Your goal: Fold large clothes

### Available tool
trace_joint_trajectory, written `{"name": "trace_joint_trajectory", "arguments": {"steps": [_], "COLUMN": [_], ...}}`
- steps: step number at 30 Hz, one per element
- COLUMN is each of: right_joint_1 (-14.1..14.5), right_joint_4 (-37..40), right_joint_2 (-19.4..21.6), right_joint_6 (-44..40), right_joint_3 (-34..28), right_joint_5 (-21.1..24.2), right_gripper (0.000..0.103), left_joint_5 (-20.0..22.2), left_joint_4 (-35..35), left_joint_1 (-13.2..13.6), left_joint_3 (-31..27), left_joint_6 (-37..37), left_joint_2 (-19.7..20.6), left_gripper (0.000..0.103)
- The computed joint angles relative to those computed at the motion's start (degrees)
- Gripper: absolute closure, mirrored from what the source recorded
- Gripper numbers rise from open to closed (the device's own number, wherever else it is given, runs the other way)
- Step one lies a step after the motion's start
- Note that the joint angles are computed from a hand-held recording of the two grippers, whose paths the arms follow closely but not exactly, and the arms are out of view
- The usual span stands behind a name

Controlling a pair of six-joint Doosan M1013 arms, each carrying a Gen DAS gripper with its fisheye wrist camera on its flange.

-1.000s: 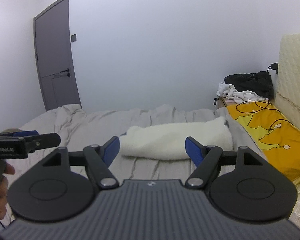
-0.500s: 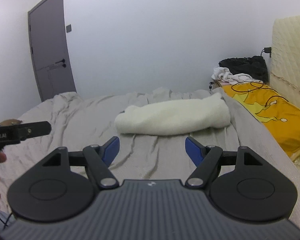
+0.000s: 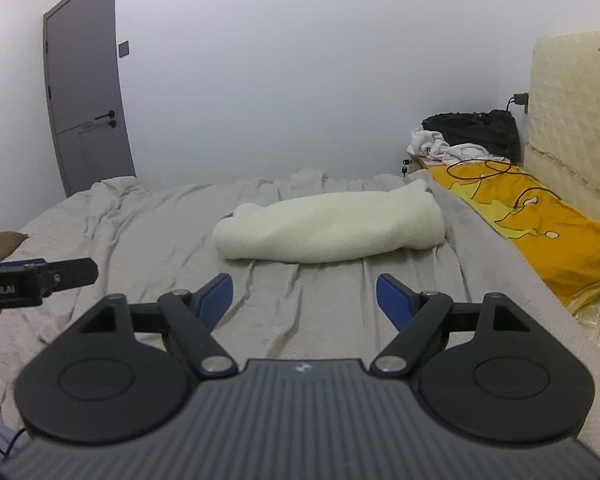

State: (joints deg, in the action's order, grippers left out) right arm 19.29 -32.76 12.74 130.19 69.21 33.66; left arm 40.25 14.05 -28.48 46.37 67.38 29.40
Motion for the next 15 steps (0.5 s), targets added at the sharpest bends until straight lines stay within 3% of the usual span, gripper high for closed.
{"name": "trace_joint_trajectory", "arguments": {"steps": [3, 15], "right_joint_1": [-0.1, 0.2], "right_joint_4": [-0.8, -0.7], "right_joint_2": [0.0, 0.1], "right_joint_6": [1.5, 1.1], "right_joint_3": [-0.2, -0.1], "right_joint_5": [0.1, 1.1], "right_gripper": [0.000, 0.000], "left_joint_5": [-0.1, -0.2], "left_joint_4": [-0.8, -0.6], "left_joint_1": [0.1, 0.0], "left_joint_3": [0.0, 0.1], "left_joint_6": [0.3, 0.2], "left_joint_2": [0.0, -0.1], "left_gripper": [0.000, 0.000]}}
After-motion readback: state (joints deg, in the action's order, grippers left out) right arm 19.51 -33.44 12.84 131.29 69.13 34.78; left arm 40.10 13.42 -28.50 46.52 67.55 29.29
